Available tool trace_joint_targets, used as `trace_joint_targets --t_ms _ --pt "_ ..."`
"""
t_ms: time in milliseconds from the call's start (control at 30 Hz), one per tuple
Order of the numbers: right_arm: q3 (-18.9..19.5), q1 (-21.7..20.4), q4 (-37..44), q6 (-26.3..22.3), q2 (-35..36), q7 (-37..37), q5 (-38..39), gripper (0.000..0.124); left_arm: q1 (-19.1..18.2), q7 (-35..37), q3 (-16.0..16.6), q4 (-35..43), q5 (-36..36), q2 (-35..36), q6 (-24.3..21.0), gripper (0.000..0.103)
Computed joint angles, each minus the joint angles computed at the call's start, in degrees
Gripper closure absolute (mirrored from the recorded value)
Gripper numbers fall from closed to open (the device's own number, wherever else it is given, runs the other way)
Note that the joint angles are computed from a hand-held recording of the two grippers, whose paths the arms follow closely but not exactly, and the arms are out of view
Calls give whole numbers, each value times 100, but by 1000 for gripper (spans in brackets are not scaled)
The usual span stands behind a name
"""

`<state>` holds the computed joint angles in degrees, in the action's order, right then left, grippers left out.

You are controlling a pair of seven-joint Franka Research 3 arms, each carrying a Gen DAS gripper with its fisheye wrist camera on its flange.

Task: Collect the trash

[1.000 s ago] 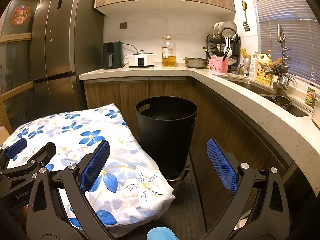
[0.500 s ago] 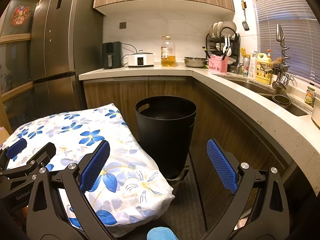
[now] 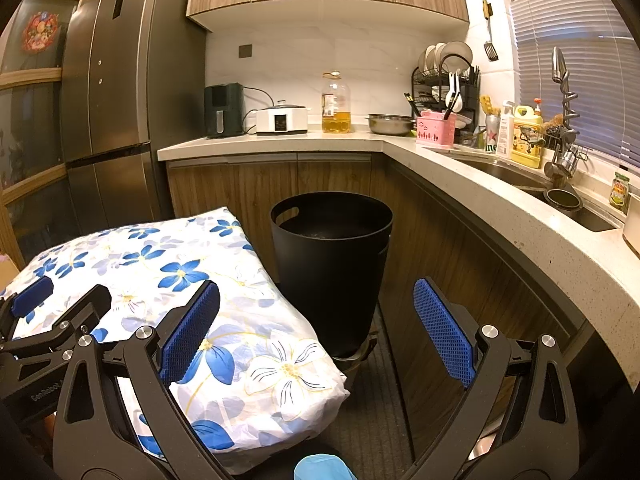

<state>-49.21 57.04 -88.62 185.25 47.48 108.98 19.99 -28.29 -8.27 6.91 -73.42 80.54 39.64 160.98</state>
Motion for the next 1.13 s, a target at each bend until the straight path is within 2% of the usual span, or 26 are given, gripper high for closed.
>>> trace_joint_targets --t_ms 233,333,400,567,700,767,833,900,1133 --pt "5 -4 -1 7 0 -20 13 28 -20 -118 36 -34 157 -38 23 6" --pt "-1 5 -4 0 -2 -18 17 28 17 -35 -19 -53 83 -55 -16 12" --pt "-9 10 -14 6 -5 -21 17 28 36 -8 -25 -57 61 -58 -32 21" --pt "-77 70 -34 -19 10 23 47 28 51 -26 -6 -72 88 -71 -1 24" --pt "-64 46 -36 -4 1 38 21 28 79 27 -27 -54 81 -59 37 23" --pt "-79 51 -35 2 12 43 34 28 79 171 -54 -36 -12 -46 -48 15" --pt "-78 55 -46 7 2 39 39 28 65 246 -53 -27 -64 -34 -93 14" --pt "-87 61 -44 7 8 39 45 28 63 314 -56 -9 -143 -25 -136 6" --pt "-71 38 -30 12 0 14 64 28 43 359 -43 -59 -248 -45 -188 6"
